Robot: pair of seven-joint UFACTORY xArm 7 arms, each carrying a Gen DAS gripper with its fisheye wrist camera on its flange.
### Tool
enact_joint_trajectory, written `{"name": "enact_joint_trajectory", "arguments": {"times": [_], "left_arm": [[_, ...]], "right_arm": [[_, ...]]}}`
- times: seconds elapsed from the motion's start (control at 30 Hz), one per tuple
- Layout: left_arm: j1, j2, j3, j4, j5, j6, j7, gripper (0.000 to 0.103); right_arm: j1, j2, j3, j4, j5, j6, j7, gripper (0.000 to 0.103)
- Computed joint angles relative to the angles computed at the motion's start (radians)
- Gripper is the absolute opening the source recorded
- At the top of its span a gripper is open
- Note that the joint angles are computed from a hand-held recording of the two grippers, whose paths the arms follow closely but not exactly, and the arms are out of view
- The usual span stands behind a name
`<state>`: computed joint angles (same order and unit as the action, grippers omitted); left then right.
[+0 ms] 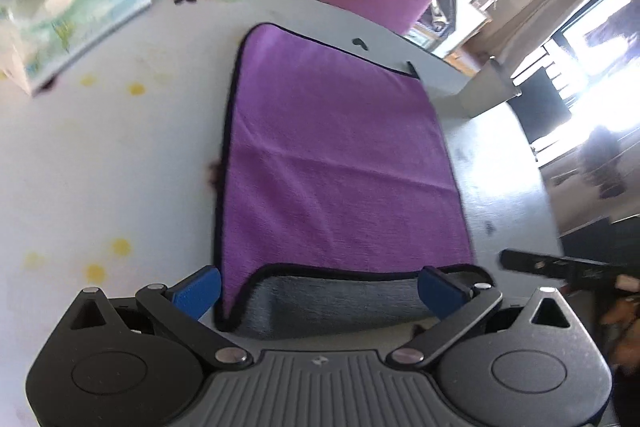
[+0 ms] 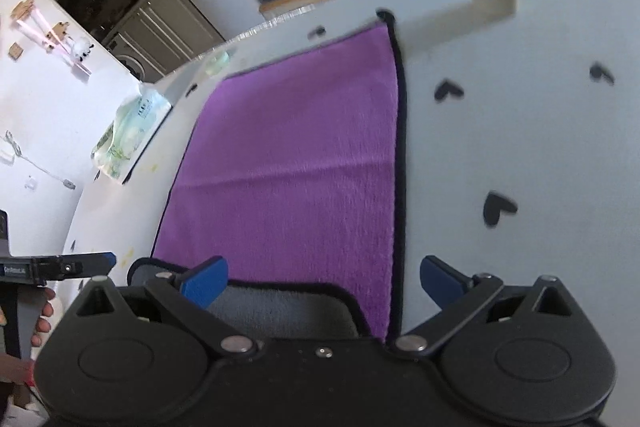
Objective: Fold towel
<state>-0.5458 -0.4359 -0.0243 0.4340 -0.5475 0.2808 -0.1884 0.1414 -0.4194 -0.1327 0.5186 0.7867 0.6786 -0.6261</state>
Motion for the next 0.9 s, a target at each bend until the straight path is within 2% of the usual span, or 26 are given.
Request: {"name": "enact_joint_trajectory", "arguments": {"times": [0.03,0.07,0.13,0.2,0.27,0.37,0.43,0.6,0.77,0.9], "left_arm": [[-0.027,0.001,0.027,0.000,-0.033,-0.003,0.023,0.103],[-0.048,0.003,0.045,0.001,-0.063,-0.007,0.044,0.103],[-0.067,0.008,0.061,0.004,-0.105,-0.011,0.073,0.102],[-0.065,0.015,0.058,0.009,-0.123,-0.010,0.086,0.102],[-0.060,0.020,0.055,0.013,-0.136,-0.004,0.101,0.096],[-0.042,0.034,0.043,0.018,-0.135,0.003,0.122,0.093],[-0.034,0.042,0.040,0.020,-0.134,0.005,0.143,0.090],[0.034,0.061,-0.011,0.025,-0.054,0.007,0.109,0.084],[0.024,0.078,0.009,0.031,-0.054,0.024,0.147,0.071],[0.037,0.098,-0.002,0.050,-0.052,0.073,0.169,0.061]], "right_arm": [[-0.004,0.012,-0.002,0.011,-0.011,0.024,0.015,0.096],[-0.008,0.022,-0.001,0.019,-0.019,0.037,0.024,0.088],[-0.015,0.028,0.008,0.025,-0.034,0.048,0.032,0.078],[-0.026,0.034,0.020,0.030,-0.061,0.056,0.059,0.072],[-0.030,0.035,0.020,0.031,-0.071,0.064,0.065,0.060],[-0.039,0.036,0.021,0.033,-0.093,0.075,0.078,0.051],[-0.041,0.038,0.016,0.033,-0.093,0.083,0.070,0.049],[-0.052,0.033,0.020,0.029,-0.133,0.087,0.059,0.046],[-0.047,0.035,0.013,0.034,-0.135,0.109,0.023,0.032],[-0.045,0.040,0.025,0.036,-0.153,0.119,0.004,0.028]]}}
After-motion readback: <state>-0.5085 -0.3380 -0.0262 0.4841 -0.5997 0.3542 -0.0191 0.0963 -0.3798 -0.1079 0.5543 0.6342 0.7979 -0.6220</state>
